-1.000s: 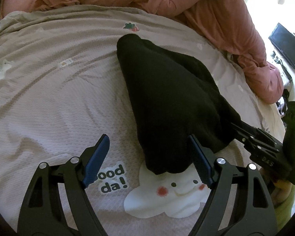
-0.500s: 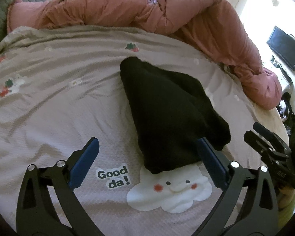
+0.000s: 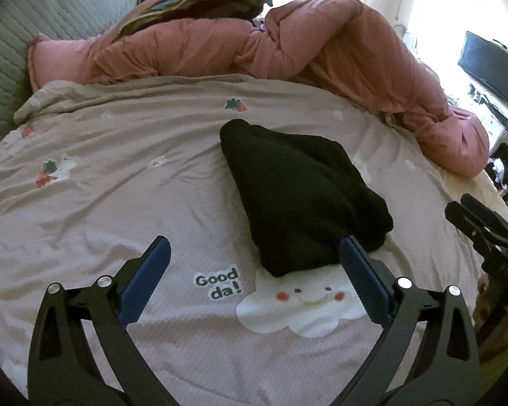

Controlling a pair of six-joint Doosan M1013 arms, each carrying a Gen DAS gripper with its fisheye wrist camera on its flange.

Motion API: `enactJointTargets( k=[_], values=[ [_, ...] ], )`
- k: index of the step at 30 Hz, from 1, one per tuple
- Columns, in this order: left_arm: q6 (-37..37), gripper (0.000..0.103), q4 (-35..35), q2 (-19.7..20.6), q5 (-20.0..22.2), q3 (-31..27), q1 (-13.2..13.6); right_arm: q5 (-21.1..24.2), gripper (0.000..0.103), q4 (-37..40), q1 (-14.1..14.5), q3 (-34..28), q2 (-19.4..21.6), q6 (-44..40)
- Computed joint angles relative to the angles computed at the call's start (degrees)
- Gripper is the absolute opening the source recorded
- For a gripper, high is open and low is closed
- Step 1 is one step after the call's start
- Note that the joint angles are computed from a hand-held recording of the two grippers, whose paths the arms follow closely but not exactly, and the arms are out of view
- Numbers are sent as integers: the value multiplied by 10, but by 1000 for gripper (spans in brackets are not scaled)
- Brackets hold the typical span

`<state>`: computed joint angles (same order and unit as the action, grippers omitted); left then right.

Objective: Fold small clothes

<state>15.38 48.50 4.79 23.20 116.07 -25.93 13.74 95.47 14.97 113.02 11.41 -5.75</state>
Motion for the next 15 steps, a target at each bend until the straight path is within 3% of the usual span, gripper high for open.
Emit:
enactJointTargets(
  k=[4,10,15],
  values=[
    [-42,93,40,-13,6,15,-10,-9,98,40,6,13,-12,-50],
    [-90,93,78,-34,11,39,-22,-14,98,42,15,31,-25,-47],
    [-116,93,95,-47,20,63,-33,-25,98,101,26,50,-35,-97]
  ],
)
